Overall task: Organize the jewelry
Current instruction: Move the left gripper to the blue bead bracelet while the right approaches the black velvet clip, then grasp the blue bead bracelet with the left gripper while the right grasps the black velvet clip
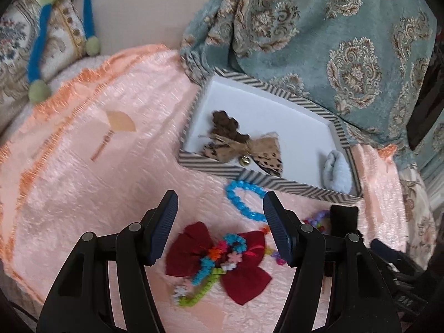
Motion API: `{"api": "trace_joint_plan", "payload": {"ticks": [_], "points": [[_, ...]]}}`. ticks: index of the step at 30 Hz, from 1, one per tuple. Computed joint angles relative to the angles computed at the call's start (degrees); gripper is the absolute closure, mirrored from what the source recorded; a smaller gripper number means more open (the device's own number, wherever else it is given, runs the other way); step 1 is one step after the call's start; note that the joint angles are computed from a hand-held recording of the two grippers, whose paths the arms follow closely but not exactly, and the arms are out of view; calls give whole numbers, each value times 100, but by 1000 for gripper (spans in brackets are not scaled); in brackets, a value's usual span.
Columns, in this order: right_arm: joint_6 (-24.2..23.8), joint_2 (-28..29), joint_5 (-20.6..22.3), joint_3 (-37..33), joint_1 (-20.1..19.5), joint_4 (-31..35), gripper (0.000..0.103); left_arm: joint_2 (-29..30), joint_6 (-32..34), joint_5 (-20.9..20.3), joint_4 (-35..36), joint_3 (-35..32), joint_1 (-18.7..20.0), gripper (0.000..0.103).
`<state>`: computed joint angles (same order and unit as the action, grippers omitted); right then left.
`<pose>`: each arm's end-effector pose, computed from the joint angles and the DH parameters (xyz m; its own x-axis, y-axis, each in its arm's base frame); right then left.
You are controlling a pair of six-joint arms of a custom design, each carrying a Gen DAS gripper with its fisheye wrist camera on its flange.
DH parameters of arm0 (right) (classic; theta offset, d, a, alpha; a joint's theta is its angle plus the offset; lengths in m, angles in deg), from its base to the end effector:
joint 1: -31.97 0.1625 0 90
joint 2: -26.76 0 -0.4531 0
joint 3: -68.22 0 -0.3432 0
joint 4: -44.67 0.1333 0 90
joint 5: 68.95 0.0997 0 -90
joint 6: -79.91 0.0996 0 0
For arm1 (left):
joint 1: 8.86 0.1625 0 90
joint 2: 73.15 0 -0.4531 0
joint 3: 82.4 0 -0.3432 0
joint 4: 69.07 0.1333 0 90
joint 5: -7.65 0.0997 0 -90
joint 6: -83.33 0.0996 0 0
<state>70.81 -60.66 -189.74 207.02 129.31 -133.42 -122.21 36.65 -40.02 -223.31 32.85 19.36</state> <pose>0.1284 -0.3522 0.3380 -0.8637 0.0655 0.4997 -0.2421 0.8157 -0.5253 -0.3745 -0.4284 0.1138 -0.8667 0.1105 -0.4865 0.3645 0.8060 -0.4663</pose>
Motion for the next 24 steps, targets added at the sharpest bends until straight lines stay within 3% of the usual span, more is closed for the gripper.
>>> {"api": "trace_joint_plan", "payload": {"ticks": [8, 14, 16, 19, 24], "points": [[-294, 372, -42, -59, -109, -352, 34, 275, 152, -801, -193, -258, 360, 39], [-450, 564, -108, -135, -240, -541, 35, 438, 47, -881, -8, -489, 497, 39], [-518, 612, -103, -153, -279, -540, 51, 504, -46, -937, 163, -601, 568, 39], [-664, 715, -195, -172, -308, -616, 65, 616, -113, -1017, 340, -751, 650, 39], [-801, 686, 79, -121, -470, -741, 72, 796, -118, -894, 551, -937, 686, 43]]}}
